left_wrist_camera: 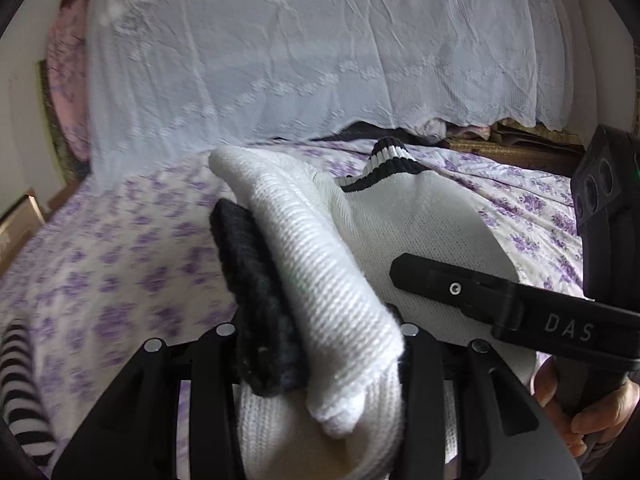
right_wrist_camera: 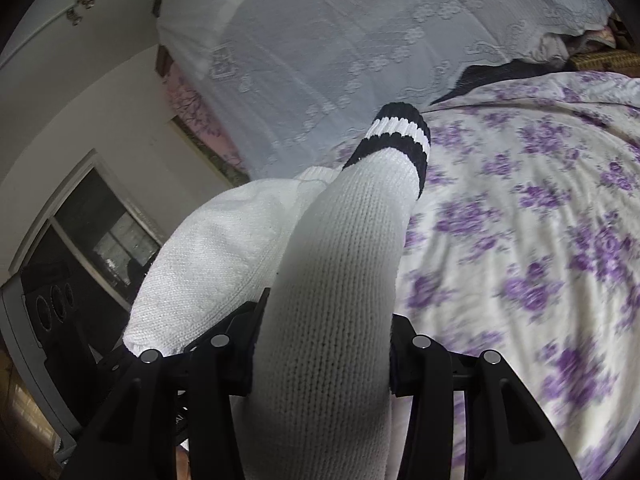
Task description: Fold small clothes
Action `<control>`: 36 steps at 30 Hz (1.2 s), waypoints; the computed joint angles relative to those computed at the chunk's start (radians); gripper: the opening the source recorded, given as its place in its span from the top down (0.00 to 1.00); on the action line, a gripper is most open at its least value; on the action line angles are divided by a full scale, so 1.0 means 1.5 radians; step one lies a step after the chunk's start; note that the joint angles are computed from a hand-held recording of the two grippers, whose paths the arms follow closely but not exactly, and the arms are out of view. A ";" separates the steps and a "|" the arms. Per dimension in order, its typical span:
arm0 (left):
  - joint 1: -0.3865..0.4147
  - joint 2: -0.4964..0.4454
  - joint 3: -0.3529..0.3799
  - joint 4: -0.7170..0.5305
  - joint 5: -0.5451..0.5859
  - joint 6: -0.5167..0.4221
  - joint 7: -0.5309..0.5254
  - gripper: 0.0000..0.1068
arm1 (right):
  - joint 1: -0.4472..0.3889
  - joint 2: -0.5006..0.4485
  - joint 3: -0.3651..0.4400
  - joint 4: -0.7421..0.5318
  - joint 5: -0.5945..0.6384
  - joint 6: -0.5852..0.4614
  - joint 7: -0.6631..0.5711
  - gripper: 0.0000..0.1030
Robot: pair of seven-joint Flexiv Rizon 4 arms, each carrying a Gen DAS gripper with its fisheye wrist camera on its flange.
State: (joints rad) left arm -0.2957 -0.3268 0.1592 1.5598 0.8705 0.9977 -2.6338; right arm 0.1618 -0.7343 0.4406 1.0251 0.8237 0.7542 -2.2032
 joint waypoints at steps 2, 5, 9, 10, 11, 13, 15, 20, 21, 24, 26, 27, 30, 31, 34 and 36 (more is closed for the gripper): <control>-0.020 0.041 0.008 0.032 0.032 -0.027 -0.025 0.65 | -0.006 0.024 0.015 0.031 0.015 0.004 -0.019 0.54; -0.028 0.108 -0.001 0.084 0.075 -0.068 -0.057 0.65 | -0.007 0.061 0.029 0.072 0.040 0.004 -0.045 0.54; -0.032 0.204 -0.023 0.153 0.128 -0.140 -0.096 0.65 | 0.006 0.109 0.036 0.118 0.071 -0.005 -0.069 0.54; -0.029 0.224 -0.030 0.168 0.137 -0.154 -0.103 0.65 | 0.012 0.118 0.035 0.124 0.077 -0.007 -0.072 0.54; -0.026 0.250 -0.036 0.186 0.148 -0.172 -0.113 0.65 | 0.019 0.128 0.036 0.132 0.084 -0.009 -0.076 0.54; -0.018 0.294 -0.050 0.218 0.163 -0.200 -0.126 0.65 | 0.035 0.148 0.037 0.148 0.097 -0.011 -0.087 0.54; -0.006 0.339 -0.063 0.249 0.171 -0.225 -0.134 0.65 | 0.053 0.161 0.036 0.157 0.108 -0.013 -0.093 0.54; 0.032 0.454 -0.084 0.326 0.177 -0.281 -0.138 0.65 | 0.113 0.176 0.032 0.163 0.112 -0.024 -0.087 0.54; 0.040 0.479 -0.085 0.343 0.176 -0.290 -0.136 0.65 | 0.125 0.175 0.031 0.160 0.110 -0.025 -0.085 0.54; 0.068 0.542 -0.084 0.384 0.170 -0.303 -0.128 0.65 | 0.168 0.166 0.029 0.144 0.090 -0.024 -0.074 0.54; 0.088 0.582 -0.080 0.410 0.167 -0.309 -0.119 0.65 | 0.194 0.160 0.030 0.136 0.076 -0.020 -0.065 0.54; 0.099 0.597 -0.077 0.419 0.166 -0.309 -0.115 0.65 | 0.209 0.155 0.031 0.129 0.067 -0.018 -0.058 0.54; 0.131 0.648 -0.057 0.449 0.162 -0.305 -0.099 0.65 | 0.249 0.138 0.036 0.110 0.045 -0.012 -0.042 0.54; 0.141 0.673 -0.041 0.464 0.161 -0.298 -0.091 0.64 | 0.261 0.132 0.039 0.105 0.039 -0.009 -0.036 0.54; 0.172 0.715 0.005 0.491 0.158 -0.268 -0.075 0.64 | 0.300 0.105 0.043 0.080 0.015 0.003 -0.015 0.54; 0.191 0.731 0.049 0.509 0.153 -0.241 -0.065 0.63 | 0.327 0.076 0.040 0.056 -0.014 -0.003 0.007 0.55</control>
